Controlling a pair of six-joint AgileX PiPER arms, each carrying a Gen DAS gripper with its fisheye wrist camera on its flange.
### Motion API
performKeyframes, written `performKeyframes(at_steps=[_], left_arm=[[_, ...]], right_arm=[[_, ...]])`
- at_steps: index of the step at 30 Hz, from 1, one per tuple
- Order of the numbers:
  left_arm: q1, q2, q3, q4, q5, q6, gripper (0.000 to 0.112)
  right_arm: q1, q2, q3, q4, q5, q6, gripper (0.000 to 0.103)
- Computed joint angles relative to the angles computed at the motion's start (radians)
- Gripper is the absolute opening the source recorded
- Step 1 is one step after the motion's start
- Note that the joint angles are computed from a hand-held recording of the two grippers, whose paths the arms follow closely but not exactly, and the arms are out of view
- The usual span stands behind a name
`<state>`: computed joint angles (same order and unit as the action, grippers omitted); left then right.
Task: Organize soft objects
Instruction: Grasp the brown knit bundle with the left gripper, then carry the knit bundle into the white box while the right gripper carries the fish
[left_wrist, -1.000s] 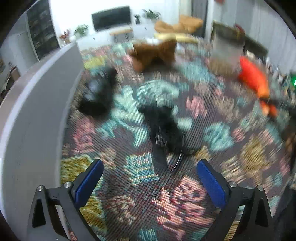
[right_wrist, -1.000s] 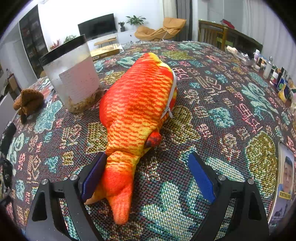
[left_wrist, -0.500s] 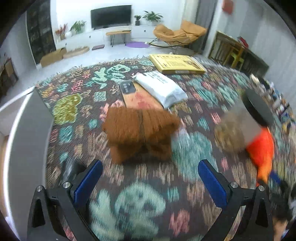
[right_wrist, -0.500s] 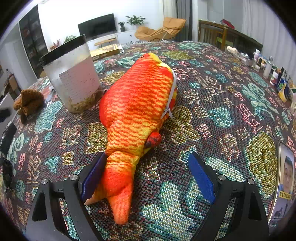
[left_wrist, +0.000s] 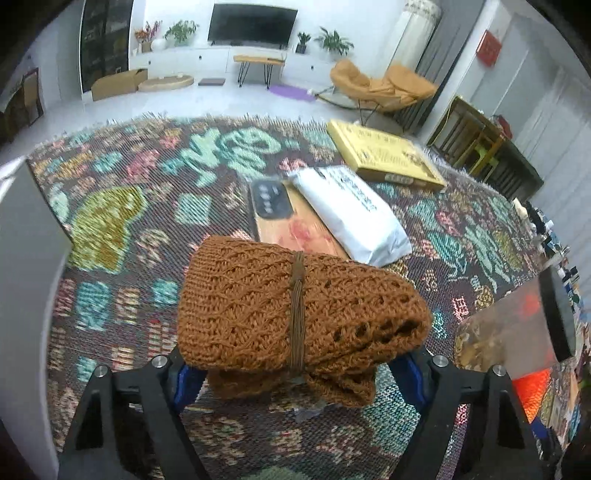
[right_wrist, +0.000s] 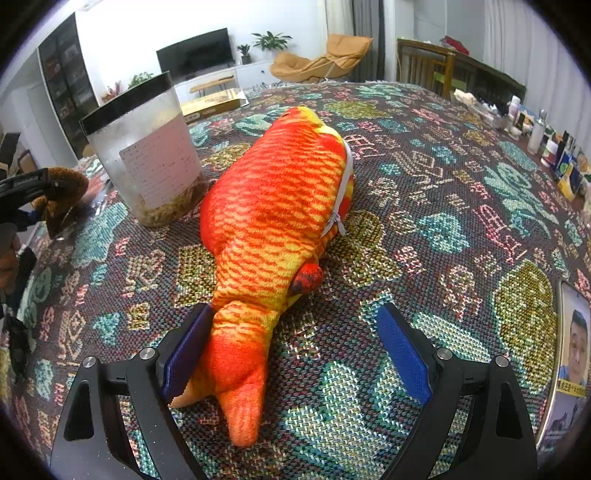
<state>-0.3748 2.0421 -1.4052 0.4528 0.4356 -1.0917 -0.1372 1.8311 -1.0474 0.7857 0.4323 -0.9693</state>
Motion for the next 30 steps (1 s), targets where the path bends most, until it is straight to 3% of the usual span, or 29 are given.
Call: performKeyframes(at_steps=[2,4,6,9,10,11,13,17,19,22,26,28,30], left_arm=[[0.001,-0.038,0.039,0.023,-0.018,-0.018,0.083],[0.001,-0.067,0.058,0.01,-0.009,0.004,0.083],[0.002,-0.086,0.062,-0.018,0.006,0.031,0.083],[-0.006,-0.139,0.087,-0.06,0.019,0.056,0.083],[-0.01,-0.163,0.097,-0.079,0.024,0.073,0.083],[-0.013,-0.191,0.108,-0.097,0.026,0.094,0.083],[-0.017,-0.256,0.145,-0.128,0.022,0.129,0.083],[-0.007,-0.473,0.276,-0.206,0.044,0.22,0.083],[0.002,-0.588,0.344,-0.21,0.079,0.235,0.083],[0.038,-0.805,0.462,-0.182,0.183,0.239,0.083],[0.128,-1.058,0.59,-0.148,0.378,0.264,0.083],[0.213,-1.162,0.642,-0.188,0.446,0.335,0.083],[0.375,-1.276,0.696,-0.273,0.516,0.486,0.083]], right_arm=[[-0.041,0.022,-0.119,-0.075,0.165,0.129,0.091],[-0.057,0.019,-0.189,-0.038,0.184,0.158,0.091],[-0.028,0.061,-0.304,-0.13,0.184,0.292,0.091],[0.022,0.262,-0.604,-0.333,0.4,0.517,0.086],[0.042,0.331,-0.696,-0.41,0.469,0.576,0.058],[0.051,0.363,-0.749,-0.447,0.504,0.601,0.044],[0.055,0.365,-0.778,-0.461,0.5,0.621,0.034],[0.087,0.239,-0.737,-0.505,0.398,0.656,0.033],[0.103,0.175,-0.735,-0.47,0.396,0.631,0.033],[0.173,0.058,-0.723,-0.396,0.426,0.576,0.033],[0.314,-0.06,-0.676,-0.257,0.506,0.523,0.034],[0.422,-0.097,-0.662,-0.183,0.554,0.531,0.034],[0.538,-0.112,-0.657,-0.135,0.568,0.547,0.035]])
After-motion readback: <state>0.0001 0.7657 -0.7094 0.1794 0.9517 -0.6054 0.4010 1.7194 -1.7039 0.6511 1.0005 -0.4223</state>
